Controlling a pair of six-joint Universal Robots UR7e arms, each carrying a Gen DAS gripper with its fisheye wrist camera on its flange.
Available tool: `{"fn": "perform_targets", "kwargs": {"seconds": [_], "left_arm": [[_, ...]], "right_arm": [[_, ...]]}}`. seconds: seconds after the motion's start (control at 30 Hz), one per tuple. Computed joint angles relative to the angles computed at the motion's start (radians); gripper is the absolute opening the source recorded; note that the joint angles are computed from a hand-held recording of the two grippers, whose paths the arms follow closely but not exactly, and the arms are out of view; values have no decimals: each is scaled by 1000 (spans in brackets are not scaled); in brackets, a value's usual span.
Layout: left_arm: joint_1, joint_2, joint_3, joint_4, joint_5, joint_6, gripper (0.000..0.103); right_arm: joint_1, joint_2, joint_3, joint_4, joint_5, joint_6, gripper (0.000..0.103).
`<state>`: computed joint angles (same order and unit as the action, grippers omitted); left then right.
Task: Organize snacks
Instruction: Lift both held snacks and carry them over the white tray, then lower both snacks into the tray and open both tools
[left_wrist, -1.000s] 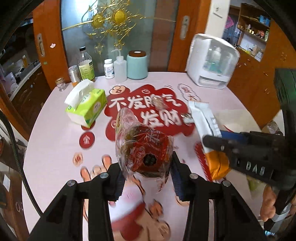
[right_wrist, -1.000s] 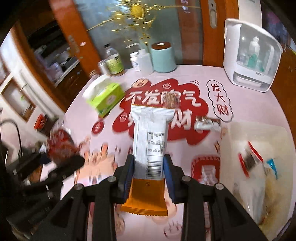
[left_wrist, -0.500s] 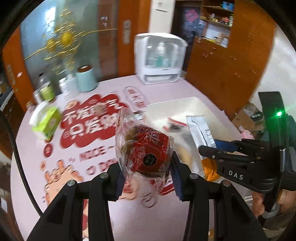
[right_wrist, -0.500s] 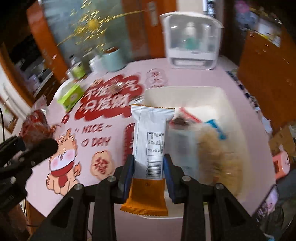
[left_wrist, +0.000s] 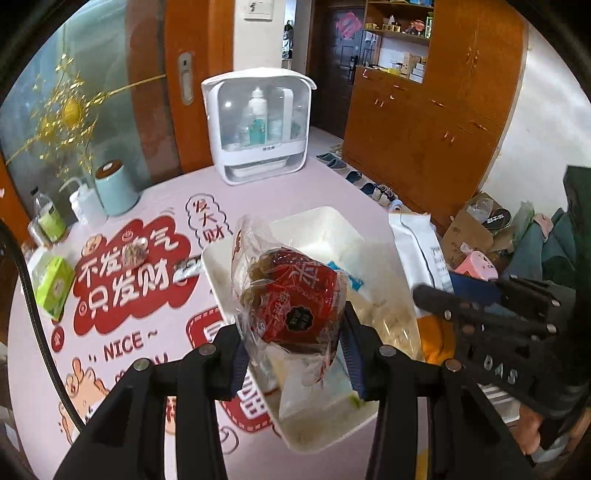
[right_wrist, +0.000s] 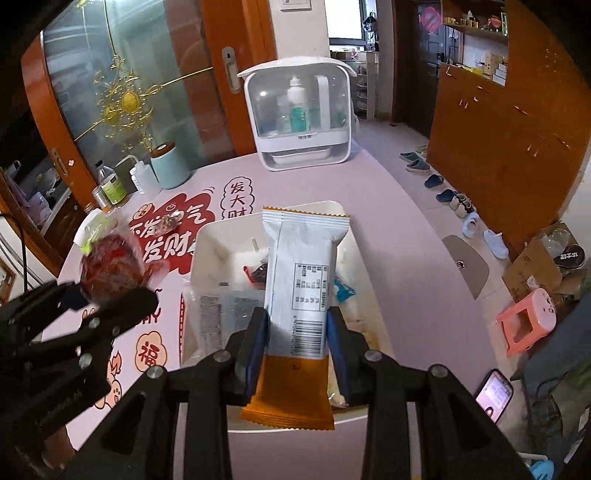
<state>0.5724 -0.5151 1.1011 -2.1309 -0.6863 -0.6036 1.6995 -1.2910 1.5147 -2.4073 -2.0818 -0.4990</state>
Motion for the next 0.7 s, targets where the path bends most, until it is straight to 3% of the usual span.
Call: {"fn": "perform_targets", "kwargs": {"seconds": [0.3, 0.33, 0.37, 0.43, 0.7], "left_arm": [[35, 148, -273, 121, 79, 28, 45], [39, 163, -303, 148, 85, 17, 51], [44, 179, -339, 190, 90, -1, 68], [50, 190, -361, 215, 100, -29, 87], [52, 185, -353, 277, 106, -109, 91]], "right_arm": [[-8, 69, -88, 17, -3, -58, 37], [-8, 75, -94, 14, -3, -64, 38], [-9, 81, -99, 9, -6, -68, 40], [-14, 90, -109, 14, -6, -65, 50], [-34, 92, -116, 53, 11, -47, 53]]}}
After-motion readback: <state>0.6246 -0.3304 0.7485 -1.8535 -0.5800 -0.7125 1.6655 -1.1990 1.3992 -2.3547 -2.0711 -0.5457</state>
